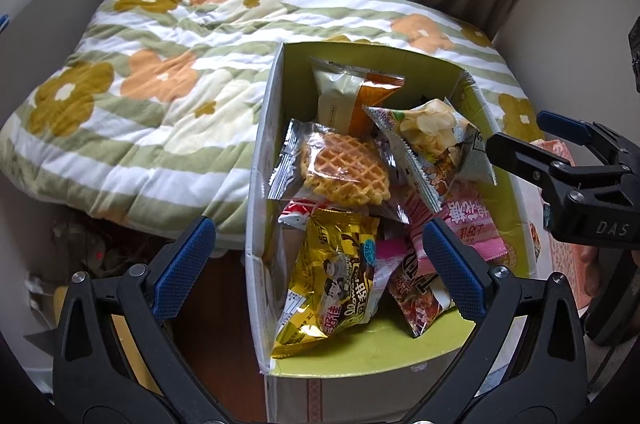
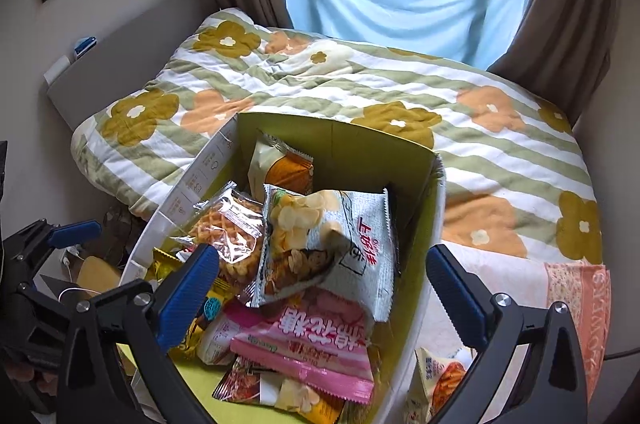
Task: Organize snacks
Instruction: 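Open both grippers to drop the waffle pack and chip bag into the box, then move both tools back toward the fries bag and dark green pack on the table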
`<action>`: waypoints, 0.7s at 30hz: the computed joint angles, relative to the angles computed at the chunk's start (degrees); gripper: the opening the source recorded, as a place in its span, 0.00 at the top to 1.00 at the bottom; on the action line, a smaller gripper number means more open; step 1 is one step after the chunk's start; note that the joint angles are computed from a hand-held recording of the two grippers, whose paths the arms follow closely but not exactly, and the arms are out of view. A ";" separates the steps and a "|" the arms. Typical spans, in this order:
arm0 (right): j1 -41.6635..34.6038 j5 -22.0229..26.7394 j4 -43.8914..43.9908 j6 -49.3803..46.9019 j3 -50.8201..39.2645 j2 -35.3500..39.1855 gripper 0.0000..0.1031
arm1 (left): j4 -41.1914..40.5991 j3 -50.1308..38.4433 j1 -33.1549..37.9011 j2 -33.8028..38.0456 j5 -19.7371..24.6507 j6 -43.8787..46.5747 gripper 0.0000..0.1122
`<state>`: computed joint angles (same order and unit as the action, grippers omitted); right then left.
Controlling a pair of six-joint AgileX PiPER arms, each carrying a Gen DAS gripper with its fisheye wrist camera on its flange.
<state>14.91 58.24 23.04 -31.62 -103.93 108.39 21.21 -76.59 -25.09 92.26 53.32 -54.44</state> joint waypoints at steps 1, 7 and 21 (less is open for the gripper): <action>-0.09 -0.14 -0.50 0.37 0.53 -0.67 0.00 | 0.33 -0.66 -0.33 0.30 0.43 -0.01 0.09; -2.16 -2.28 -0.12 1.72 5.44 -5.83 0.00 | 1.83 -1.82 -2.36 0.12 0.72 0.55 0.09; -24.26 4.55 12.88 -14.13 2.40 -6.62 0.00 | 8.09 -26.65 -15.60 14.50 12.63 -6.04 0.09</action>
<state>-9.35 62.79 35.92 -45.75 -101.53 101.77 29.30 -103.24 -40.69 106.76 65.95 -60.48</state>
